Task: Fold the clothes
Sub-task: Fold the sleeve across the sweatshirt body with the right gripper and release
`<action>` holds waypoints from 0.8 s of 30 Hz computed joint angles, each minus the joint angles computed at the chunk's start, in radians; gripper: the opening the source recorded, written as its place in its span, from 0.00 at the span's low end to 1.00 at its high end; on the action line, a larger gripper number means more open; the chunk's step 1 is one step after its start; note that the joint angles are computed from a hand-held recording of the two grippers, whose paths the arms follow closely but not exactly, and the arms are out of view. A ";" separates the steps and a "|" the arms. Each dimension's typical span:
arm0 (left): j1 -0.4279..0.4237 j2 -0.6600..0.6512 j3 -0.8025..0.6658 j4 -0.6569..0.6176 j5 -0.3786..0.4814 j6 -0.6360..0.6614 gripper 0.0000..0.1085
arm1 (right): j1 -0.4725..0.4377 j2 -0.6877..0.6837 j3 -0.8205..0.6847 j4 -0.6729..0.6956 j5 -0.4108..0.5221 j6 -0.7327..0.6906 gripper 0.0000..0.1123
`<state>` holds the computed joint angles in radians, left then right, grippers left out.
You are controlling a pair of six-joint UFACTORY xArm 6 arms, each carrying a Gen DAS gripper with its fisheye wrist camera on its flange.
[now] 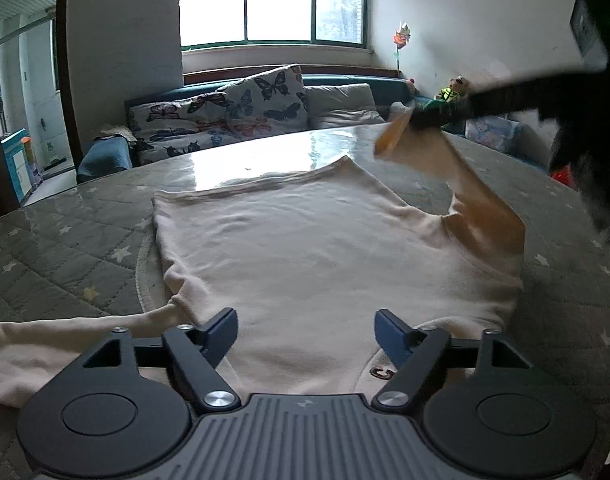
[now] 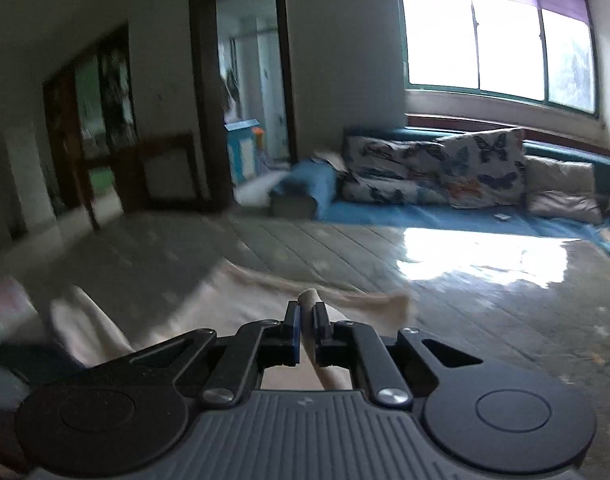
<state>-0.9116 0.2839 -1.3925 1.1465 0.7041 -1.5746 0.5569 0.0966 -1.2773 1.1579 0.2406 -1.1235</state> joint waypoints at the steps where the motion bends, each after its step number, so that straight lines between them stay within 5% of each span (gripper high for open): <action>1: -0.002 -0.001 0.000 0.004 0.005 -0.005 0.78 | 0.001 -0.006 -0.005 0.018 0.027 -0.001 0.05; 6: -0.012 -0.014 0.010 0.035 0.030 -0.043 0.93 | 0.026 -0.008 -0.004 0.067 0.096 -0.038 0.06; 10: -0.015 -0.030 0.023 0.054 0.048 -0.063 0.95 | 0.031 0.009 0.005 0.047 0.121 -0.030 0.13; 16: -0.013 -0.053 0.046 0.056 0.069 -0.092 0.95 | -0.006 -0.051 0.095 0.049 0.011 -0.060 0.31; 24: 0.001 -0.039 0.028 0.046 0.038 -0.079 0.95 | -0.085 -0.136 0.291 -0.167 -0.069 0.057 0.47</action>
